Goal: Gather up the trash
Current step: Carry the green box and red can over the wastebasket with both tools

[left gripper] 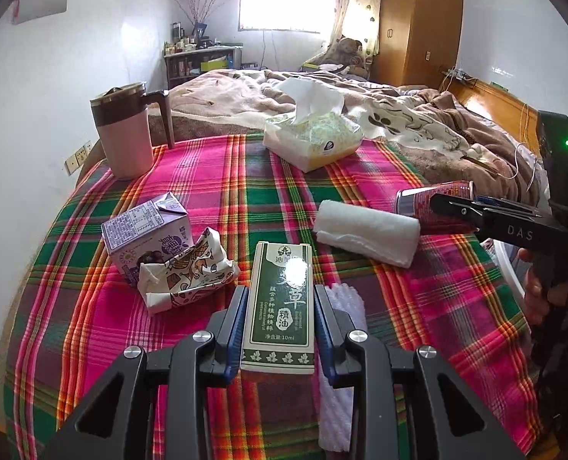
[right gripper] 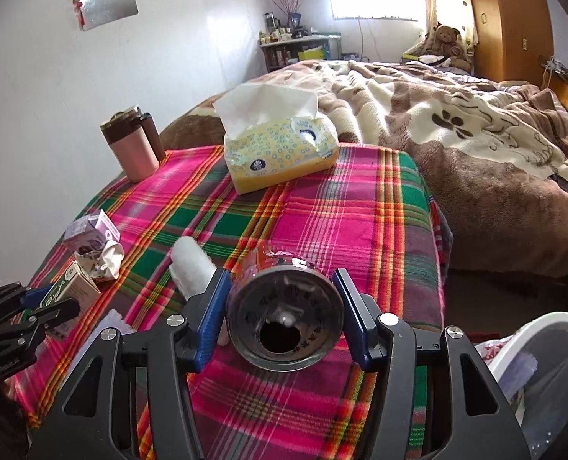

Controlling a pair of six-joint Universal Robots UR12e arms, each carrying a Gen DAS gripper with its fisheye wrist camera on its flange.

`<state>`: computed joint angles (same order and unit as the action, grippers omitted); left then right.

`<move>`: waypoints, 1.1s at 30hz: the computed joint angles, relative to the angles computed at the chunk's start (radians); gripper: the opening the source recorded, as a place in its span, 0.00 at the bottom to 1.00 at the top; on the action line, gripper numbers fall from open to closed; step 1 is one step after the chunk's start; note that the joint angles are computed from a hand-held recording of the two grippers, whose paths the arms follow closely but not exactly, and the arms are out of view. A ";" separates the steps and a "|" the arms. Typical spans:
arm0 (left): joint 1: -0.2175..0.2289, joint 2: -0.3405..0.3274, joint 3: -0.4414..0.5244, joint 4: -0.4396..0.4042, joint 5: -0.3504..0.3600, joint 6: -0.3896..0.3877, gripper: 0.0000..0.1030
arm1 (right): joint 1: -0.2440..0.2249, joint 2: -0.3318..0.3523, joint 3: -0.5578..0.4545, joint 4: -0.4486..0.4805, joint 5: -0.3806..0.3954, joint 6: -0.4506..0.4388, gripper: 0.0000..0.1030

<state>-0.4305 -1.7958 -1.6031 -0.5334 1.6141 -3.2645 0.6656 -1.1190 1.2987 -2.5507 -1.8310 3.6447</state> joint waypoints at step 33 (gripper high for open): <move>-0.128 0.015 0.027 0.106 -0.034 0.016 0.32 | 0.048 -0.191 0.240 -0.156 -0.198 0.105 0.53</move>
